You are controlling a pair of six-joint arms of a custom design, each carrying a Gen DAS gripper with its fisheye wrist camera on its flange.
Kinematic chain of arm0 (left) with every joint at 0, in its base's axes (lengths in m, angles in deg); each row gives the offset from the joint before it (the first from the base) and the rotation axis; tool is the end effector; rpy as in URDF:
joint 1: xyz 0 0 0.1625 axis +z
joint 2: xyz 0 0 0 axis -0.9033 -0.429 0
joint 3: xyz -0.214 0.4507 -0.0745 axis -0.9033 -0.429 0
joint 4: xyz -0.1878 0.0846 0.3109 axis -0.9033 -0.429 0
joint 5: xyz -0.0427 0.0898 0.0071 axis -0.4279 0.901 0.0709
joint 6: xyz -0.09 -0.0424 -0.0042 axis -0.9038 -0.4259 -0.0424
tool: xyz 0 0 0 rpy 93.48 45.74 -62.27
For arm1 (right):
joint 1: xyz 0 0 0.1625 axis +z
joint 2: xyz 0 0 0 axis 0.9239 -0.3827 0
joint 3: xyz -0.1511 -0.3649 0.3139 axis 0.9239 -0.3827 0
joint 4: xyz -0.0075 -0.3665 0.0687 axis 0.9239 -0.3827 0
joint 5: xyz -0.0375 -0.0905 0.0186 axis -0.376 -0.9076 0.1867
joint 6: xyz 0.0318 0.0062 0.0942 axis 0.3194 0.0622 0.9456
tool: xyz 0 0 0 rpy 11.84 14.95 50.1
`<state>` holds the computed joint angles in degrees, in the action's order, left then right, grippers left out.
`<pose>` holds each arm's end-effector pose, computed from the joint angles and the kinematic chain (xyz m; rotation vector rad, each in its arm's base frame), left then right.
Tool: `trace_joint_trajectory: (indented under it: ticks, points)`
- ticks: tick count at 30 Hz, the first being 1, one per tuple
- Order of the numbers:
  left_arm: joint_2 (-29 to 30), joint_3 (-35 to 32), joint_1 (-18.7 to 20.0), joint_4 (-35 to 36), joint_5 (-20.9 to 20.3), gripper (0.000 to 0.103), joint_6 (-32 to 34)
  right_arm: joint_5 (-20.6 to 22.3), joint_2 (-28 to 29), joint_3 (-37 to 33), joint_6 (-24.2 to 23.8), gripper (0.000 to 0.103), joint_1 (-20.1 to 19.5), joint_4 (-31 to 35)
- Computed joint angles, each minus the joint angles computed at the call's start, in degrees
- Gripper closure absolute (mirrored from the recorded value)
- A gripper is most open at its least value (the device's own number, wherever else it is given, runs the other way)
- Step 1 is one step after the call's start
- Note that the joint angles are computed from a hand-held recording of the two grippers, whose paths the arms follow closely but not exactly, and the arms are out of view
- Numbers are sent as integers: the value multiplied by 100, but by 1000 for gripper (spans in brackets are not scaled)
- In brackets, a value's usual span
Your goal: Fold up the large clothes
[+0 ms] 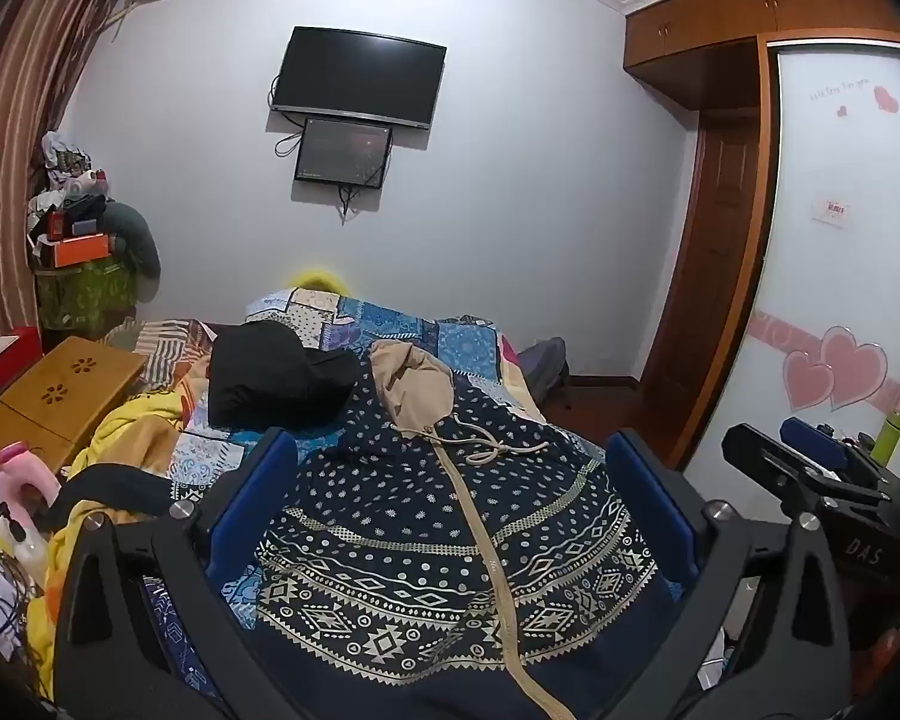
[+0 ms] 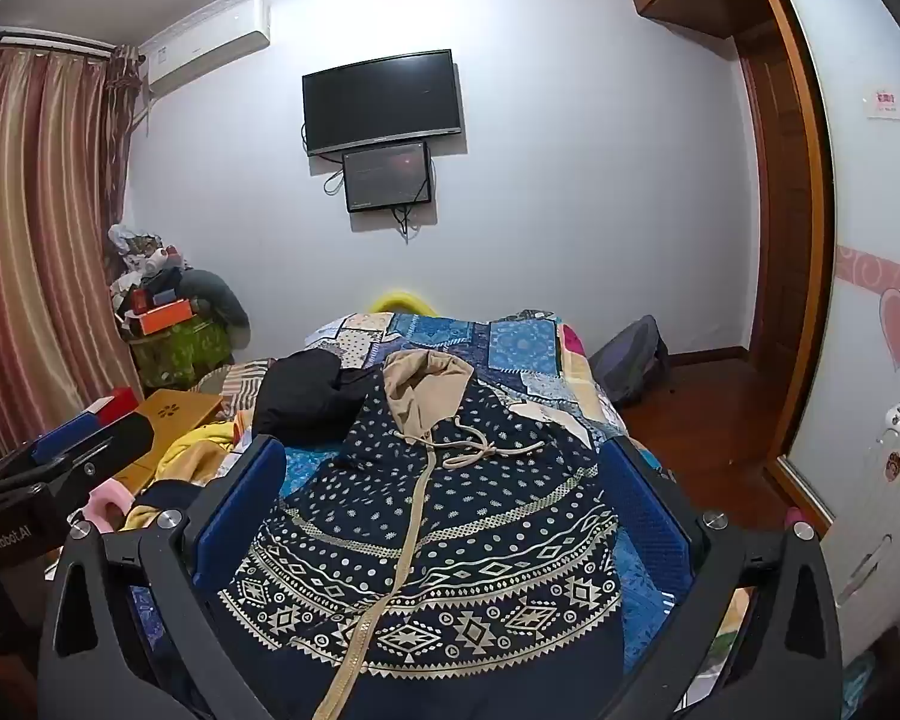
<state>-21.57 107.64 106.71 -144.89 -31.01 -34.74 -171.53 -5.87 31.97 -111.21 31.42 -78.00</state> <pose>-0.5273 -0.7685 0.2051 0.4662 2.1020 -1.5195 0.2482 -0.8025 0.4698 0.8841 -2.2350 1.3738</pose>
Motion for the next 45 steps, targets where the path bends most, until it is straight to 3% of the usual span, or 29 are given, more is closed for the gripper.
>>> trace_joint_trajectory:
  ticks: [8, 45]
  points:
    - [41, -13, 0, -124, -74, 0, 3, 41, -111, 229, -102, 0, 1, -167]
    - [-95, 195, 90, -130, -165, 0, -262, -133, 55, -30, -26, 0, 18, 84]
